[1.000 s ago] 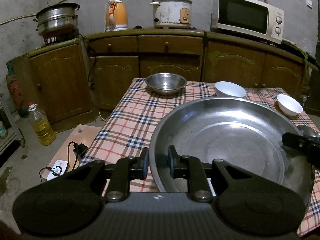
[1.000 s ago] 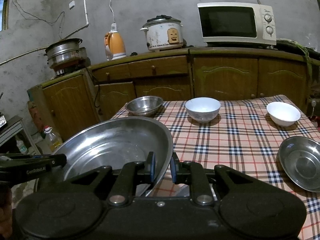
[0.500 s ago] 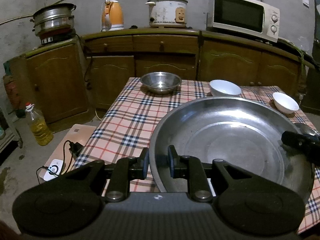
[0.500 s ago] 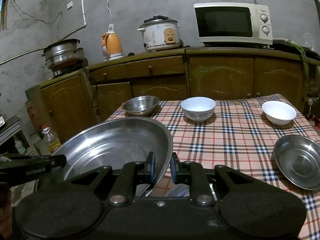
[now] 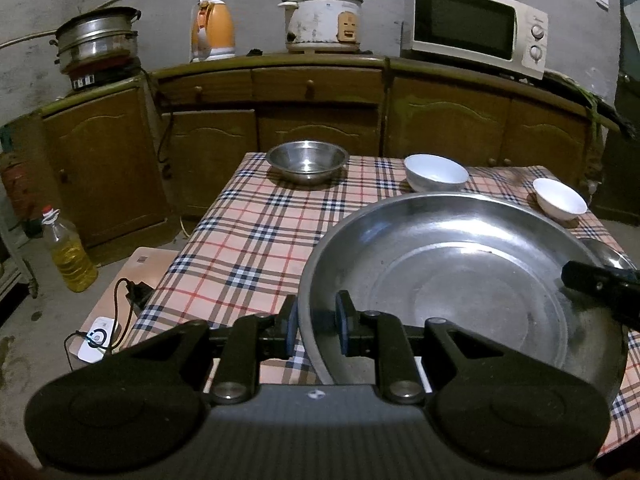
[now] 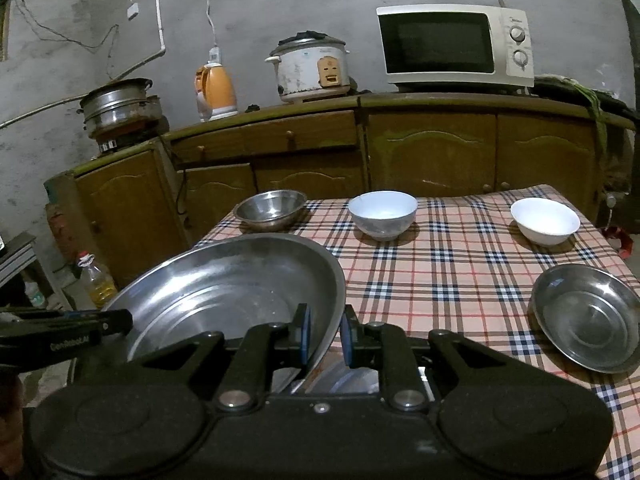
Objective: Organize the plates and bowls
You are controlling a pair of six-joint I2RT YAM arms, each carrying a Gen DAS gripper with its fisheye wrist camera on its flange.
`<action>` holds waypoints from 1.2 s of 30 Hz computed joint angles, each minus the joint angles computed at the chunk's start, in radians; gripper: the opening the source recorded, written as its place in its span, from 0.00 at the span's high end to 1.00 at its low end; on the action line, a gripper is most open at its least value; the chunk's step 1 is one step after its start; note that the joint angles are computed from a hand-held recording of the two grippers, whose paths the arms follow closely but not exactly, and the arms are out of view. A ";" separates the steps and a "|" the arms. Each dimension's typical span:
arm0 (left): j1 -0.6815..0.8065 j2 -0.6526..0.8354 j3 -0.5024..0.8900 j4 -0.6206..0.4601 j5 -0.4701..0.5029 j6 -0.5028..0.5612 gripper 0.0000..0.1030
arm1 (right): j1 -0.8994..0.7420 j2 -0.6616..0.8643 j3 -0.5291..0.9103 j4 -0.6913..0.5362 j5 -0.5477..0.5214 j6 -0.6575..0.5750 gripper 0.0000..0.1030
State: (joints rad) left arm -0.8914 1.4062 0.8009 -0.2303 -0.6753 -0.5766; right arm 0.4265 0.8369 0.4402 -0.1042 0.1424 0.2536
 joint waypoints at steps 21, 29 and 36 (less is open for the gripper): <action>-0.022 0.039 0.017 0.011 0.036 -0.009 0.80 | -0.064 -0.096 -0.043 -0.064 -0.030 -0.012 0.80; -0.024 0.051 0.018 0.027 0.050 -0.008 0.80 | -0.087 -0.130 -0.057 -0.078 -0.043 -0.019 0.80; -0.034 0.068 0.023 0.038 0.055 -0.013 0.80 | -0.103 -0.151 -0.064 -0.095 -0.047 -0.026 0.80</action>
State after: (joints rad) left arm -0.9257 1.4742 0.8240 -0.1924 -0.6204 -0.5901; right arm 0.3238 0.6856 0.3765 -0.1993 0.0958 0.2274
